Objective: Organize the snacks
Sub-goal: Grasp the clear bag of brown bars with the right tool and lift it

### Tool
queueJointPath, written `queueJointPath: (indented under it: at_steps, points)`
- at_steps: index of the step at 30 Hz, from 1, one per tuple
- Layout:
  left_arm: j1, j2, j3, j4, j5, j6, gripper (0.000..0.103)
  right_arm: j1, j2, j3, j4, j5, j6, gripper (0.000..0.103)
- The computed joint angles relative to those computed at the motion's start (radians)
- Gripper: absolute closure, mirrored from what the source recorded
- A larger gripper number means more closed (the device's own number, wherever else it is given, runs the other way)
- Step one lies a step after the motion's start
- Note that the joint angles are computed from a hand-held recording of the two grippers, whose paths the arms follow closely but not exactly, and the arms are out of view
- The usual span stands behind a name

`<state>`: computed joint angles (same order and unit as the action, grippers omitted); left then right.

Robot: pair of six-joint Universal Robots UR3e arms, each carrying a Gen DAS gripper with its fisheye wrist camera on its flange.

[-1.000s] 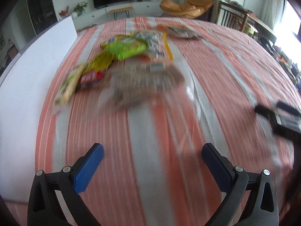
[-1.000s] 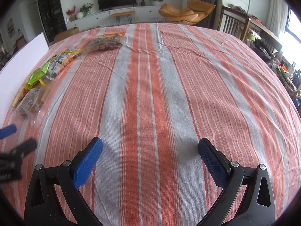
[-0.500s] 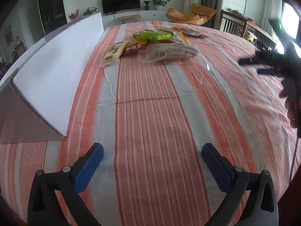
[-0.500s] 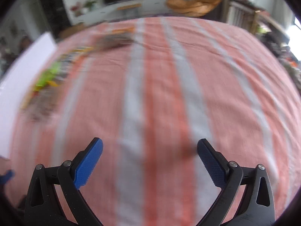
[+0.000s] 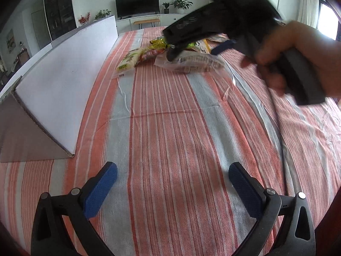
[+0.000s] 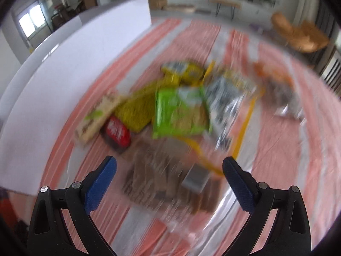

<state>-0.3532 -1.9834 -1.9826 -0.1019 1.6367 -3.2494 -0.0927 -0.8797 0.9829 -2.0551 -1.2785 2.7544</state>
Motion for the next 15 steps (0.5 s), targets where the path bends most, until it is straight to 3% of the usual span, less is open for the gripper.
queueJointPath:
  at_steps: [2, 5, 9, 15]
  points:
    - [-0.003, -0.002, 0.006, -0.006, 0.004, -0.003, 0.000, -0.037, -0.082, 0.097, 0.038, 0.061, -0.039, 0.002]
    - [-0.010, -0.010, 0.027, -0.025, 0.010, -0.009, 0.000, -0.077, -0.199, 0.151, 0.266, 0.121, -0.164, 0.003]
    - [-0.014, -0.017, 0.041, -0.034, 0.013, -0.013, 0.000, -0.049, -0.298, 0.249, 0.169, 0.041, -0.266, 0.002]
    - [-0.010, -0.015, 0.032, -0.022, 0.006, -0.006, 0.000, 0.046, -0.101, 0.069, 0.187, -0.091, -0.260, 0.000]
